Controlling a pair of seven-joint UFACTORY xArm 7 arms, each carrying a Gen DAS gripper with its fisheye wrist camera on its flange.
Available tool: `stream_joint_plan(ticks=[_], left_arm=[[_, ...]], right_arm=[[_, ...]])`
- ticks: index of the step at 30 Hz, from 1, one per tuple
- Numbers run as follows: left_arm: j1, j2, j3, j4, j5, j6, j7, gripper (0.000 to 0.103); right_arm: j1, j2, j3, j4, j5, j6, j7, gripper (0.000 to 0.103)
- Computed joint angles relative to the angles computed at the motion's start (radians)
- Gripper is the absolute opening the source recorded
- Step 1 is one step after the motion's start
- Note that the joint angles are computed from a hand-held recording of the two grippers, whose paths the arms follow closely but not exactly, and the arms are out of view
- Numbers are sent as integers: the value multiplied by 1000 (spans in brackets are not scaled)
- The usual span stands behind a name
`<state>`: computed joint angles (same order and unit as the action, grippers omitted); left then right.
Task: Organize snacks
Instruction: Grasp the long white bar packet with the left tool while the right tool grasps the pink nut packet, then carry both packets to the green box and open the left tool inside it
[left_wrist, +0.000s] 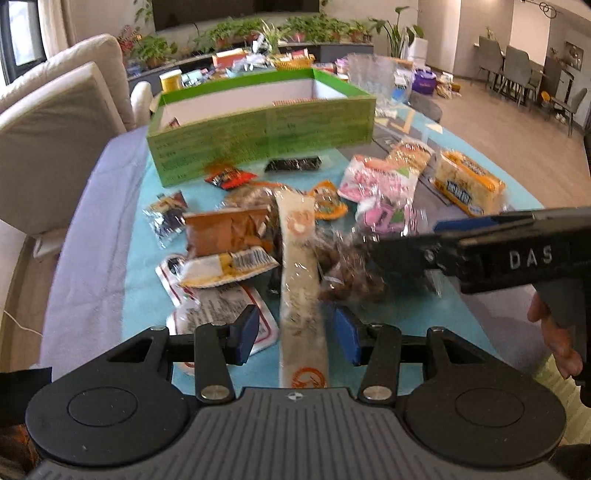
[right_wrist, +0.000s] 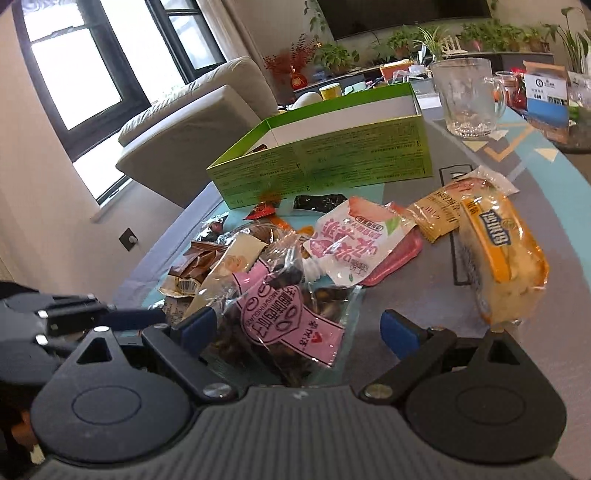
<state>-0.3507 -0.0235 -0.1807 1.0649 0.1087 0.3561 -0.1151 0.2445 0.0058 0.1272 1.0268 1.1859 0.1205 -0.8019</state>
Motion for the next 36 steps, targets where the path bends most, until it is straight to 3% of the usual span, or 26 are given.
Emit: stream_joint_plan(ticks=[3,6,9,14,28,36], left_arm=[[-1,18,1,12,13,14,-10,42],[0,21,3,3,39,-20,-25,24],[-1,23,4,3,54,-29,-33,24],[0,12,4,-10,75,-51,-55,24],[25,-44,-8,-36,162,-134,-146,24],[74,-37,-28,4,321,-201,-292,24]], right_arm=[[5,24,7,16,-48,-15,56,61],[3,43,26,21,-63,-62,74,61],[-8,49,42,24,-58,-80,62,61],[-19,27,47,29,119,-54,-127,61],[21,-34,-2,23,344,-93,-317,61],[17,-29,-6,55,401,-114,-380,61]])
